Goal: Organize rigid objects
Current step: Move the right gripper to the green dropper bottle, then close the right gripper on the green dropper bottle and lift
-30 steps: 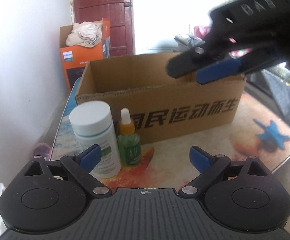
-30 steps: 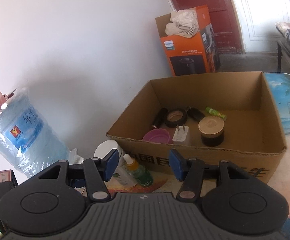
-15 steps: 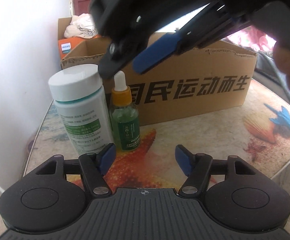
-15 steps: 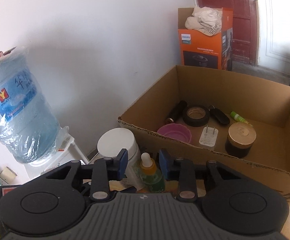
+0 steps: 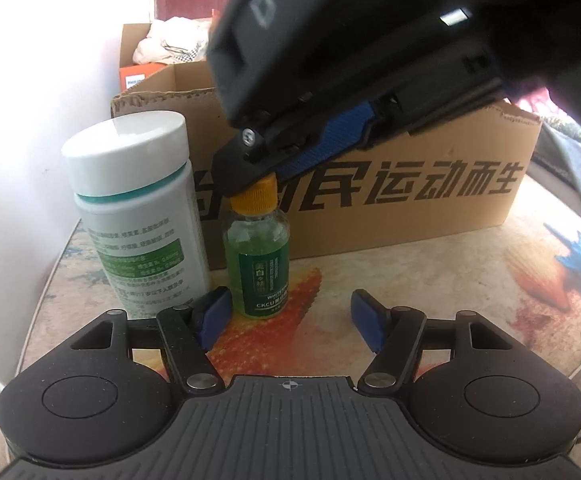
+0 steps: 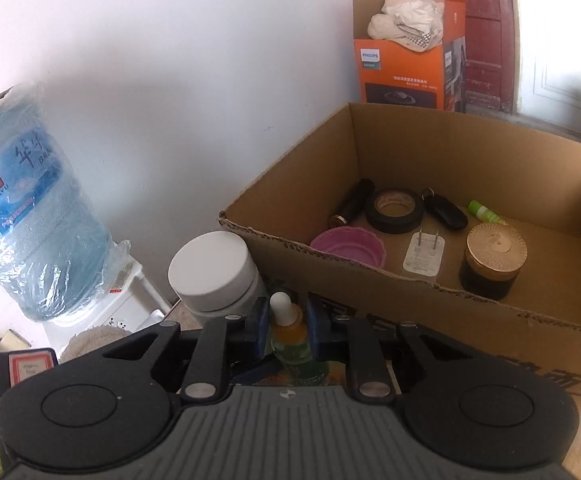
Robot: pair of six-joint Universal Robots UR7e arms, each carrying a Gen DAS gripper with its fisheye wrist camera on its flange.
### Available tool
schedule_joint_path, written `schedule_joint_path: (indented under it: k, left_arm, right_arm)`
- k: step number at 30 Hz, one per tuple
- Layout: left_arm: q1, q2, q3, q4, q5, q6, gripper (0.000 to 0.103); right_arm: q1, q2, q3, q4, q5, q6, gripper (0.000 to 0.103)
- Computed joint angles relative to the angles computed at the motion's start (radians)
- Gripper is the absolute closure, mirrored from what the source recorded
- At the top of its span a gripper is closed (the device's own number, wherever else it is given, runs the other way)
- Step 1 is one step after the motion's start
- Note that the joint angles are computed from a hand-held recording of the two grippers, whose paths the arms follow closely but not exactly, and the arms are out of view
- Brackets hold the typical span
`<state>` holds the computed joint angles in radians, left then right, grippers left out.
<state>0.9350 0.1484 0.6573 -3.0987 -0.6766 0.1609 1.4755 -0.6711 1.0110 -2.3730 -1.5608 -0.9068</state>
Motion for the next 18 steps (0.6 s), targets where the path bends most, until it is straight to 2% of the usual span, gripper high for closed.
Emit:
schedule_joint_path:
  k: [9, 18]
  left_arm:
    - [-0.003, -0.036, 0.057, 0.012, -0.129, -0.003, 0.038]
    - [-0.006, -0.024, 0.036, 0.066, -0.282, 0.036, 0.041]
  right_arm:
    - [-0.027, -0.05, 0.029, -0.007, -0.022, 0.054, 0.082]
    - [-0.068, -0.117, 0.084, -0.065, -0.041, 0.116, 0.081]
